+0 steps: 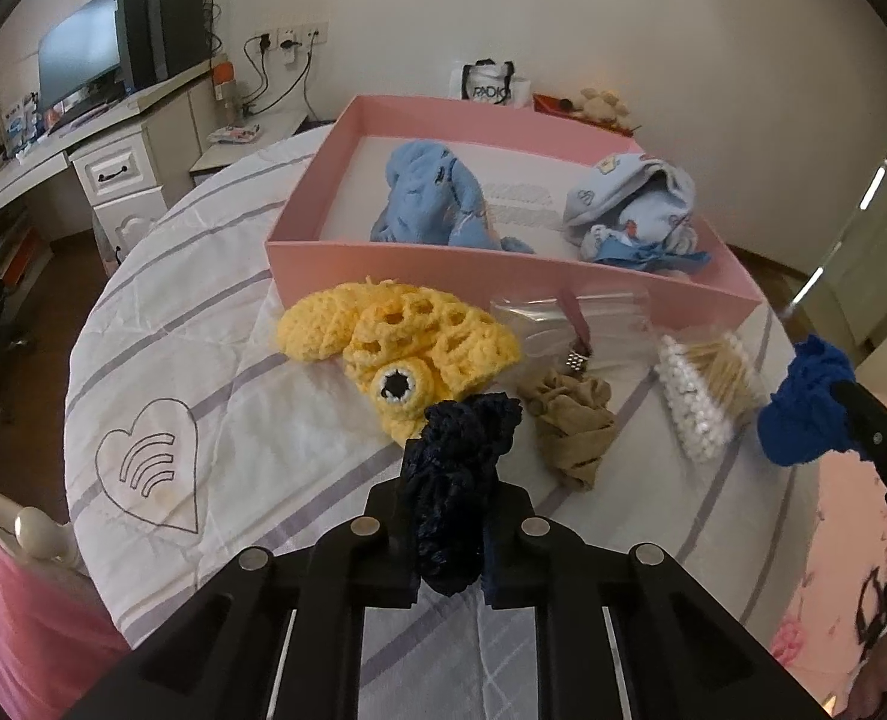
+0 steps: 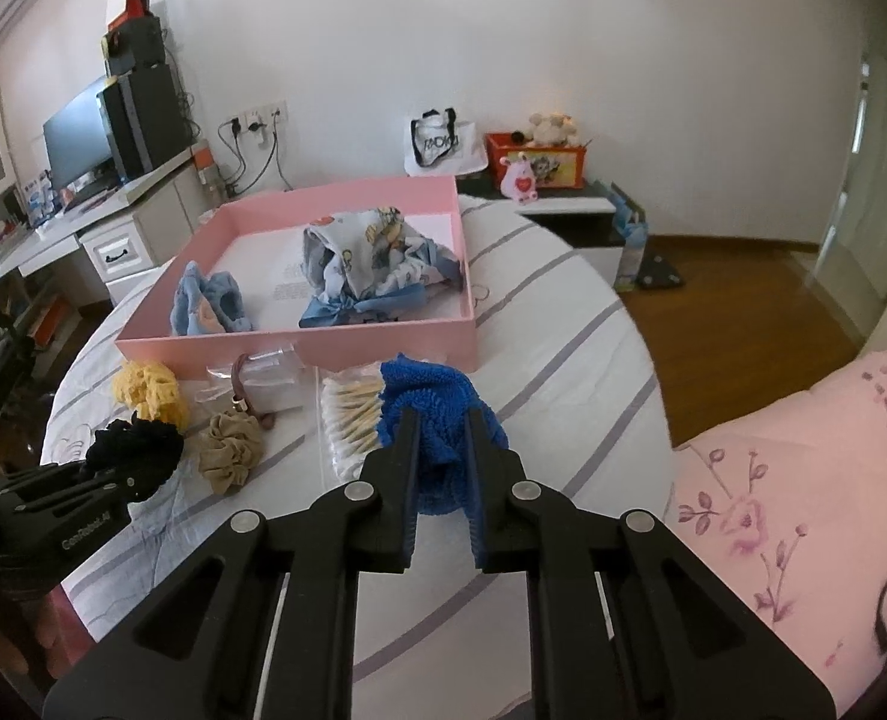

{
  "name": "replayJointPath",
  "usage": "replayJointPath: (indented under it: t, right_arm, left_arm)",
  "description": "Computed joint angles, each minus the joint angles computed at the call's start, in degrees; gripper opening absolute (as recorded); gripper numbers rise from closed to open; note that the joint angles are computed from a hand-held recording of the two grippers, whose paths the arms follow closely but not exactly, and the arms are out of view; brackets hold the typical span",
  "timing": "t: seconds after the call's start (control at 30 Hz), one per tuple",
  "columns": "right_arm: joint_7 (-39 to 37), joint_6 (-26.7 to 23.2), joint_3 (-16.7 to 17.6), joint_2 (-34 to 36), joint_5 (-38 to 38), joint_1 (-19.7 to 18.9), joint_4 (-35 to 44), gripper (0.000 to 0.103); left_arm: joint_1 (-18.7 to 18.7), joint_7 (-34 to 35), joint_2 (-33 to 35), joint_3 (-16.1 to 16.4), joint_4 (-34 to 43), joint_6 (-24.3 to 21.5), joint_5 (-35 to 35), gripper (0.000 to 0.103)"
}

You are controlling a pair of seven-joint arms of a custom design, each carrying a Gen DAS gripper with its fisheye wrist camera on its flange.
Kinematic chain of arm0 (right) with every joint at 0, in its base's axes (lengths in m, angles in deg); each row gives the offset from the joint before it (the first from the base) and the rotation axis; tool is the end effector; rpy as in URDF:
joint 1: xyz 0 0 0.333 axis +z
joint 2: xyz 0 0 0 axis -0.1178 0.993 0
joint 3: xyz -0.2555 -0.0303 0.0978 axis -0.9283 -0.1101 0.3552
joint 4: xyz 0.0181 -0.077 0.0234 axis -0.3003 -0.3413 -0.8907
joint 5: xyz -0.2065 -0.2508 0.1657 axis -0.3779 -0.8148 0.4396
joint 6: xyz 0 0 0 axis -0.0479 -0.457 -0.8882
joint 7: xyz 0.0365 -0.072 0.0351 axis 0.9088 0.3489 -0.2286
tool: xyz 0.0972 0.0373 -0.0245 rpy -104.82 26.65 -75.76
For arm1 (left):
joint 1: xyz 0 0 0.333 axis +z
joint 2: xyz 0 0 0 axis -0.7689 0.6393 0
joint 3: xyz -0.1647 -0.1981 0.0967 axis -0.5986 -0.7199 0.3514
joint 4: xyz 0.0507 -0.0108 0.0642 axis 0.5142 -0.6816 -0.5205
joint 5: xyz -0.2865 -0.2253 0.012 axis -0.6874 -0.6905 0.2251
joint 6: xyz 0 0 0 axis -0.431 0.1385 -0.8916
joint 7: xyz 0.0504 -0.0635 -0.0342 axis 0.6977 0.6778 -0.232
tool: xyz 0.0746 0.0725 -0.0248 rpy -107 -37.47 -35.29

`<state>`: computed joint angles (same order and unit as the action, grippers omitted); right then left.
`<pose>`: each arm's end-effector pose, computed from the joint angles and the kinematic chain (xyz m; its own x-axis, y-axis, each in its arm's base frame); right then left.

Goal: Organize soft objects
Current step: 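Lift the plush and black scrunchie and carry both over the pink tray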

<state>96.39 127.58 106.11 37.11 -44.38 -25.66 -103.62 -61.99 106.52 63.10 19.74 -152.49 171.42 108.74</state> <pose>0.3862 0.1324 0.4106 -0.2364 -0.9714 -0.0197 -0.6578 0.1750 -0.7326 0.4191 -0.2398 0.3668 -0.1472 -0.9822 0.1166 -0.8130 0.0530 -0.5798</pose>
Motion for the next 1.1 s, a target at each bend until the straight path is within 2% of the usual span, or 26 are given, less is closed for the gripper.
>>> replayJointPath:
  t: [0.2, 0.37, 0.43, 0.57, 0.63, 0.83, 0.97, 1.1]
  right_arm:
    - [-0.67, 0.39, -1.17, -3.05, 2.12, 2.02, -1.8, 0.012]
    - [-1.63, 0.76, -0.93, -5.88, 4.27, 3.02, -3.21, 0.012]
    - [-2.14, 0.78, -0.74, -7.34, 5.26, 3.69, -3.93, 0.012]
    - [-3.42, 0.76, -0.7, -10.51, 7.48, 5.38, -5.43, 0.012]
    - [-3.83, 0.51, -0.27, -12.03, 8.43, 5.76, -5.9, 0.012]
    - [-5.2, 0.69, 0.42, -16.4, 10.81, 7.08, -7.09, 0.012]
    - [-6.19, 1.37, 1.14, -18.94, 11.99, 7.06, -7.37, 0.012]
    - [-7.33, 2.22, 1.89, -21.43, 13.19, 6.98, -7.49, 0.012]
  left_arm:
    - [0.22, -0.4, -5.47, -0.34, -3.97, 1.55, -0.58, 0.01]
    - [2.81, -4.22, -11.09, -3.28, -7.15, 1.37, 2.23, 0.011]
    - [0.64, -2.78, -13.09, -1.5, -8.82, 1.74, 0.42, 0.011]
    - [-0.21, -2.02, -17.71, -1.39, -11.67, 1.74, -1.27, 0.01]
    - [-1.82, -0.89, -20.11, -0.29, -13.18, 1.6, -2.8, 0.01]
    - [-2.43, -1.0, -29.93, -1.94, -17.63, 0.71, -4.02, 0.011]
    - [-1.84, -2.51, -36.82, -4.24, -20.02, -0.12, -3.79, 0.011]
    - [-3.18, -3.64, -43.53, -5.07, -22.24, -1.98, -3.74, 0.011]
